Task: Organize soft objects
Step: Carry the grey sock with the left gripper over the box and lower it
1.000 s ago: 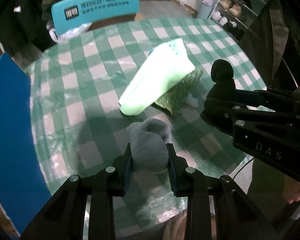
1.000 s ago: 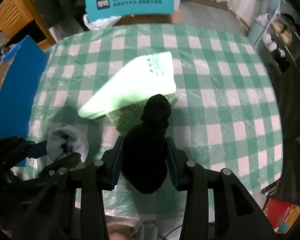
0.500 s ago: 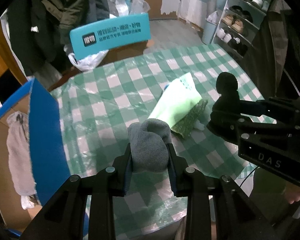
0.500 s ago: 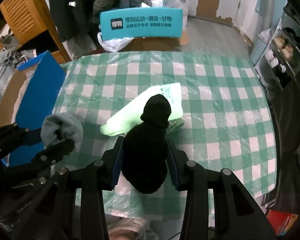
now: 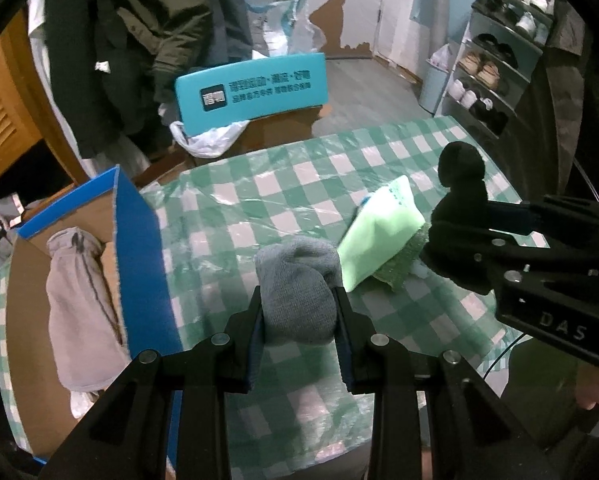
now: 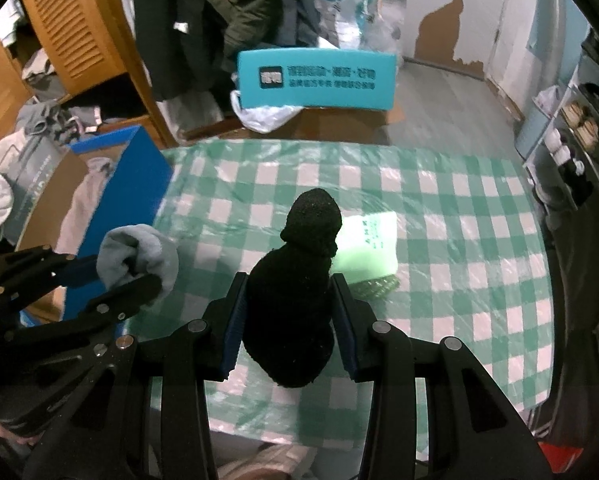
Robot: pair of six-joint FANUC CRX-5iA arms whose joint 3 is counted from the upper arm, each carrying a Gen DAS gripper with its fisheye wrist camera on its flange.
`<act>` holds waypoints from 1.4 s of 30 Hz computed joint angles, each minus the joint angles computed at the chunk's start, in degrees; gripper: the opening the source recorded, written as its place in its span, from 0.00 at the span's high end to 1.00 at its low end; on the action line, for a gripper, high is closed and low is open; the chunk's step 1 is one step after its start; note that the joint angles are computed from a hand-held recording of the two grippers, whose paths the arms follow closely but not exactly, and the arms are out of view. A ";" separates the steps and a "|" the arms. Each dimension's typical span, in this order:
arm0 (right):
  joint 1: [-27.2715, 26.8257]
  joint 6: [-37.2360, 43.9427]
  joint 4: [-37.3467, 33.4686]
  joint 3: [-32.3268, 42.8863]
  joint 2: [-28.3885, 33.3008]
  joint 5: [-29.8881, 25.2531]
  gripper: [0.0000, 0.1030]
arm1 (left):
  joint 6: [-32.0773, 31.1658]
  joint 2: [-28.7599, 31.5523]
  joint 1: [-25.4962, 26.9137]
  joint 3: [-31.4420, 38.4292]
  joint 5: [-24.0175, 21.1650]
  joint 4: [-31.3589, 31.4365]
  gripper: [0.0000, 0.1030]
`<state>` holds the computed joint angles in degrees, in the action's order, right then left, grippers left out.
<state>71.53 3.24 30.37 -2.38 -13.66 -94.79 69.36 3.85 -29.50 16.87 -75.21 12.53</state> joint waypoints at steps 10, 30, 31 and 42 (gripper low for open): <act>-0.72 3.58 1.02 3.62 2.97 2.18 0.62 | -0.11 -0.84 3.21 0.16 -0.05 0.27 0.70; -4.23 11.63 -0.19 12.80 11.01 6.79 0.62 | -0.76 -2.19 9.84 -0.44 -0.05 1.72 0.70; -4.47 12.20 -0.40 13.57 11.69 6.99 0.62 | -0.79 -2.30 10.32 -0.56 -0.06 1.82 0.70; -6.42 17.52 -2.54 21.03 18.19 9.37 0.62 | -1.38 -3.32 15.09 -2.25 -0.06 2.52 0.70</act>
<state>65.11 20.76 27.83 18.65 4.54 -85.43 67.98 0.53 -14.41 14.62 -75.27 15.05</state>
